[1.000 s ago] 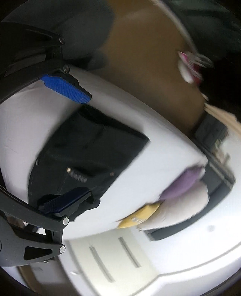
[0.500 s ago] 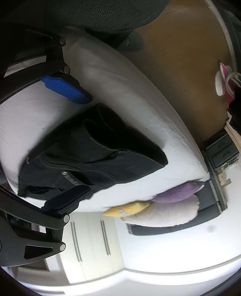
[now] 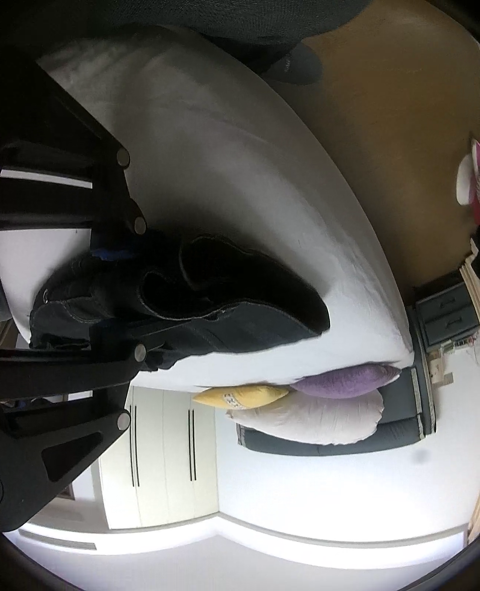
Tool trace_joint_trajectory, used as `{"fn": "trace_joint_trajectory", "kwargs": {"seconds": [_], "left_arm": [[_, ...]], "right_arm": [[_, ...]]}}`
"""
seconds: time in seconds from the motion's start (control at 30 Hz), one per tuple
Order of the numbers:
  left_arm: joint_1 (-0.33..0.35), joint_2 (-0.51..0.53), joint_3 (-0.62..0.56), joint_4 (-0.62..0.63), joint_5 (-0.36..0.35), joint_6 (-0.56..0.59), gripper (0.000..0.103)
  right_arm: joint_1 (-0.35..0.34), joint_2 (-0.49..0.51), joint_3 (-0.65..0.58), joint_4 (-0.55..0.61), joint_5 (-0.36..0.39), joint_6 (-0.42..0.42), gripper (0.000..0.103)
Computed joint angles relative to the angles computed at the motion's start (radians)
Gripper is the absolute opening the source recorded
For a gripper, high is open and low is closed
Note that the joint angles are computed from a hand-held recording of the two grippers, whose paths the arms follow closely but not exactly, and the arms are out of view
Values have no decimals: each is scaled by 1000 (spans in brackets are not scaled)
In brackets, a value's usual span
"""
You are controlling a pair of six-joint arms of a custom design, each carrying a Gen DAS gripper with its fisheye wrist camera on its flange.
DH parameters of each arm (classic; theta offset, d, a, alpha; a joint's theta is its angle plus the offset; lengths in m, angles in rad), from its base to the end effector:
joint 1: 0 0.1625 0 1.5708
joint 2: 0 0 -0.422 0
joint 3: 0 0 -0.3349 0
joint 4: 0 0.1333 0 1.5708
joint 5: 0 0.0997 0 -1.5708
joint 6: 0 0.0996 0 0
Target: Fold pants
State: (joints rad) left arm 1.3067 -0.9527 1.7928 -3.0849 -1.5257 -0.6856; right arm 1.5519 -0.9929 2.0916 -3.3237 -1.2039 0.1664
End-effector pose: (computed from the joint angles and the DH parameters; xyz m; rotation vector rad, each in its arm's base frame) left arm -0.0257 -0.6229 0.2415 0.5939 -2.6728 0.8814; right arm 0.1592 -0.5216 0.2046 0.0778 2.6130 -0.8471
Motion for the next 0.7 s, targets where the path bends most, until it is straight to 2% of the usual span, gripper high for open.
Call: {"fn": "trace_joint_trajectory", "kwargs": {"seconds": [0.23,0.33,0.43,0.47,0.5,0.57,0.7], "left_arm": [[-50,-24,-30,40,16,70,15],[-82,-31,-57,77,39,100,15],[-108,-41,-65,106,70,129,15],[-119,-44,-68,117,81,139,15],[-128,-41,-77,126,93,158,15],[-156,-34,-97,142,112,189,15],[-212,3,-164,181,135,261,15]], "right_arm": [[15,50,-145,177,-62,0,71],[24,74,-247,306,-125,0,71],[12,106,-357,539,-234,34,75],[-3,121,-369,572,-250,46,70],[-22,124,-363,563,-228,31,61],[-37,118,-352,551,-188,34,60],[-18,122,-349,547,-231,-16,60]]}}
